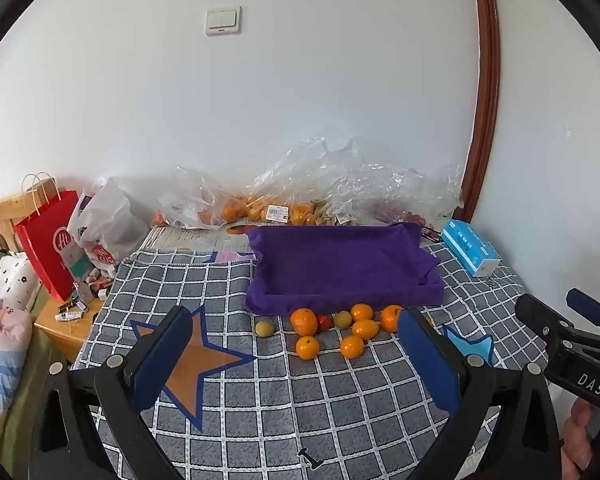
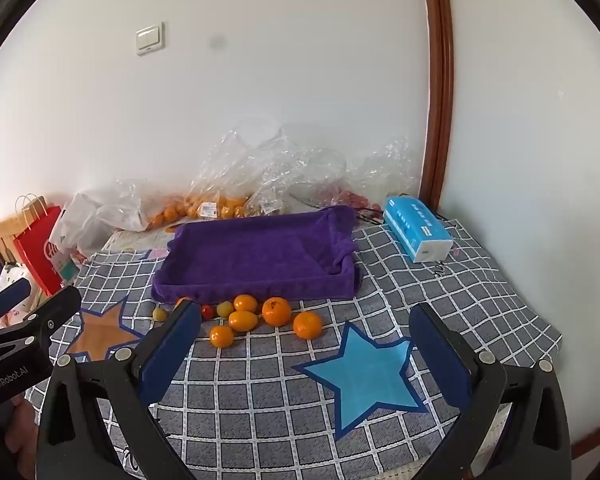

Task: Organize fruits

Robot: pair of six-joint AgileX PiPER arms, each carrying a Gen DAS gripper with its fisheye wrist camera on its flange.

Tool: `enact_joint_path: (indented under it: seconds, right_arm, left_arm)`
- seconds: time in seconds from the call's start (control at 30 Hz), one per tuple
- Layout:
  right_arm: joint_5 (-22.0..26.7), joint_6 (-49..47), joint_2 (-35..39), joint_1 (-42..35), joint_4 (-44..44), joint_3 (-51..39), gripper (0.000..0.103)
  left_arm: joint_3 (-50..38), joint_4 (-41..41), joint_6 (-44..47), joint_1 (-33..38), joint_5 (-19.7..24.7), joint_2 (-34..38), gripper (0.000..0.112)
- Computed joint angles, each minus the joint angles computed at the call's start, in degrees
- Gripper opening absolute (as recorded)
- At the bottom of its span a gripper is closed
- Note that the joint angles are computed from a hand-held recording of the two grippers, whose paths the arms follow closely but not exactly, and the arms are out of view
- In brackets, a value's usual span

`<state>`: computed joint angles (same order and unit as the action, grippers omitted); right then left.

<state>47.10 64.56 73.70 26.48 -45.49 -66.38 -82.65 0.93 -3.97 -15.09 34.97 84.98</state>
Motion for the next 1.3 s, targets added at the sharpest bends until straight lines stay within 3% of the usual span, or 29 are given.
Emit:
enact_joint_path:
  seconds: [0.23,0.53,0.7,1.3]
  right_arm:
    - [-0.15,0.62,-0.27,0.28,-0.42,0.36,0.103]
    - [-0.18,0.51,-0.62,0.52,-0.72,0.6,0.103]
    - [-0.46,0.78,-0.88,0.62,-0.96,0.99,0.103]
    - [-0.02,2.22,0.39,2.26,-2.64,0.2,0.103]
  left_arm:
    - [-0.04,0.35,-0.6,-0.19,-0.16,0.05,0.103]
    - [1.7,-1.65,2.44,1.64,-3.83,0.88,0.103]
    - [0.56,1.3,-0.69,-0.22,-0.73,-0.95,0.103]
    - [0.78,0.06,-0.5,1.01,-1.1,-1.16,0.103]
